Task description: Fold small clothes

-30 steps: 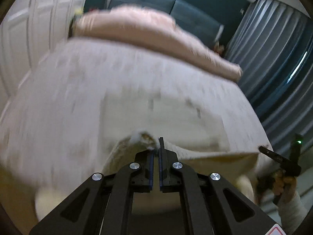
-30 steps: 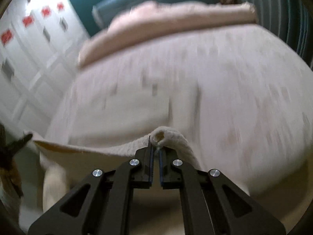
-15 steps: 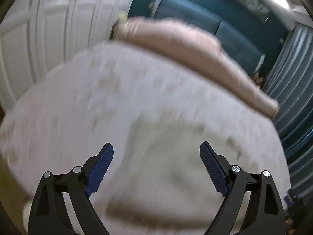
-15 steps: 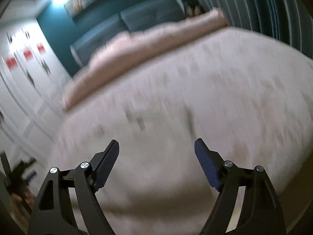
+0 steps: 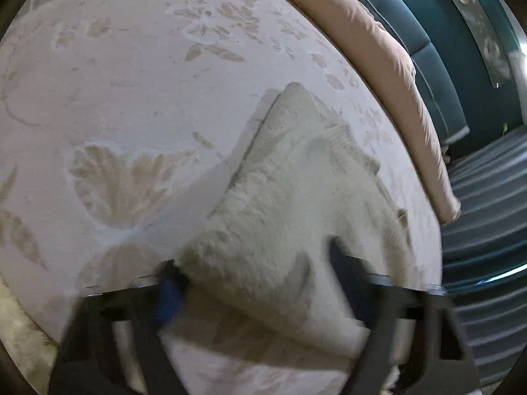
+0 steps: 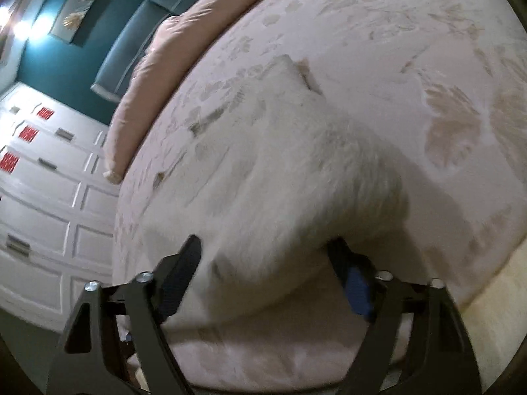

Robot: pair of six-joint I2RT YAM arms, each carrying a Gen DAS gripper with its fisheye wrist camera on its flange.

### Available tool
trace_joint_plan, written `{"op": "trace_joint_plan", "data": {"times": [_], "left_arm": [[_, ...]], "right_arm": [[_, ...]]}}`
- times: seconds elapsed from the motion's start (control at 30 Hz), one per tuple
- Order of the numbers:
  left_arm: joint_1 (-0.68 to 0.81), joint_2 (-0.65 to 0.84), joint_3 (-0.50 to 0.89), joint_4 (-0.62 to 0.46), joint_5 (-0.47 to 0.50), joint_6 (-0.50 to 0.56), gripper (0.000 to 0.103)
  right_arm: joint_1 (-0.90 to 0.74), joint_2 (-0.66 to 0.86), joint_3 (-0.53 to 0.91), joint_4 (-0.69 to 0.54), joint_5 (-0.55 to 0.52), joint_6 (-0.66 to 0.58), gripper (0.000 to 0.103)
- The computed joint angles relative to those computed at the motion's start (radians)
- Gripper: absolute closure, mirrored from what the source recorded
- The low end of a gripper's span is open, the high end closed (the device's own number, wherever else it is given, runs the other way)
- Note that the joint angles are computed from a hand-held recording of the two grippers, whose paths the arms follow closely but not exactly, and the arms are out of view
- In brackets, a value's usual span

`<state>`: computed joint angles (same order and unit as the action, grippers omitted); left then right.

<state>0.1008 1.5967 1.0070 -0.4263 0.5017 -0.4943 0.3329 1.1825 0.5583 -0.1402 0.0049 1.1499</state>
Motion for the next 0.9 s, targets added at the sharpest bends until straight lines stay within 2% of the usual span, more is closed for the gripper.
{"op": "trace_joint_plan", "data": {"times": [0.03,0.07,0.13,0.23,0.33,0.4,0.47,0.57,0.63,0.67,0.7,0.73,0.77,0.8,0.83,0.87,0.9], "left_arm": [[0.009,0.010,0.018,-0.022,0.023,0.012,0.085],[0.029,0.005,0.038,-0.061,0.054,0.039,0.092],[0.058,-0.056,0.042,-0.122,0.081,0.107,0.094],[0.117,-0.152,0.041,-0.278,0.118,0.258,0.095],[0.191,-0.248,-0.003,-0.466,0.124,0.434,0.095],[0.243,-0.315,-0.066,-0.548,0.095,0.536,0.095],[0.281,-0.334,-0.129,-0.589,0.089,0.594,0.095],[0.290,-0.362,-0.197,-0.571,0.069,0.596,0.090],[0.273,-0.387,-0.176,-0.585,0.042,0.568,0.085],[0.266,-0.407,-0.150,-0.597,0.028,0.561,0.080],[0.260,-0.429,-0.126,-0.608,0.008,0.557,0.069],[0.254,-0.453,-0.099,-0.611,-0.017,0.553,0.063],[0.240,-0.479,-0.061,-0.590,-0.047,0.532,0.053],[0.226,-0.487,-0.030,-0.559,-0.051,0.513,0.041],[0.208,-0.467,0.004,-0.518,-0.040,0.492,0.036],[0.181,-0.449,0.028,-0.487,-0.036,0.469,0.030],[0.155,-0.427,0.044,-0.453,-0.038,0.452,0.028]], "right_arm": [[-0.020,0.023,0.015,0.005,-0.020,-0.009,0.067],[-0.036,0.033,0.031,-0.004,-0.040,-0.027,0.094],[-0.031,-0.041,0.036,-0.057,-0.029,-0.064,0.095],[0.018,-0.173,0.050,-0.213,0.014,-0.111,0.096],[0.110,-0.354,0.011,-0.416,0.051,-0.081,0.096],[0.240,-0.446,-0.030,-0.534,0.089,-0.002,0.096],[0.413,-0.423,-0.040,-0.637,0.162,0.094,0.095],[0.490,-0.410,-0.035,-0.696,0.185,0.164,0.096],[0.478,-0.423,0.015,-0.771,0.205,0.159,0.081],[0.477,-0.436,0.067,-0.849,0.254,0.153,0.064],[0.485,-0.444,0.102,-0.905,0.309,0.154,0.050],[0.504,-0.447,0.132,-0.953,0.366,0.162,0.047],[0.505,-0.448,0.174,-1.008,0.435,0.140,0.045],[0.474,-0.445,0.197,-1.014,0.462,0.089,0.041],[0.439,-0.441,0.210,-0.997,0.476,0.032,0.039],[0.353,-0.424,0.218,-0.927,0.456,-0.074,0.037],[0.279,-0.404,0.214,-0.849,0.418,-0.162,0.037]]}}
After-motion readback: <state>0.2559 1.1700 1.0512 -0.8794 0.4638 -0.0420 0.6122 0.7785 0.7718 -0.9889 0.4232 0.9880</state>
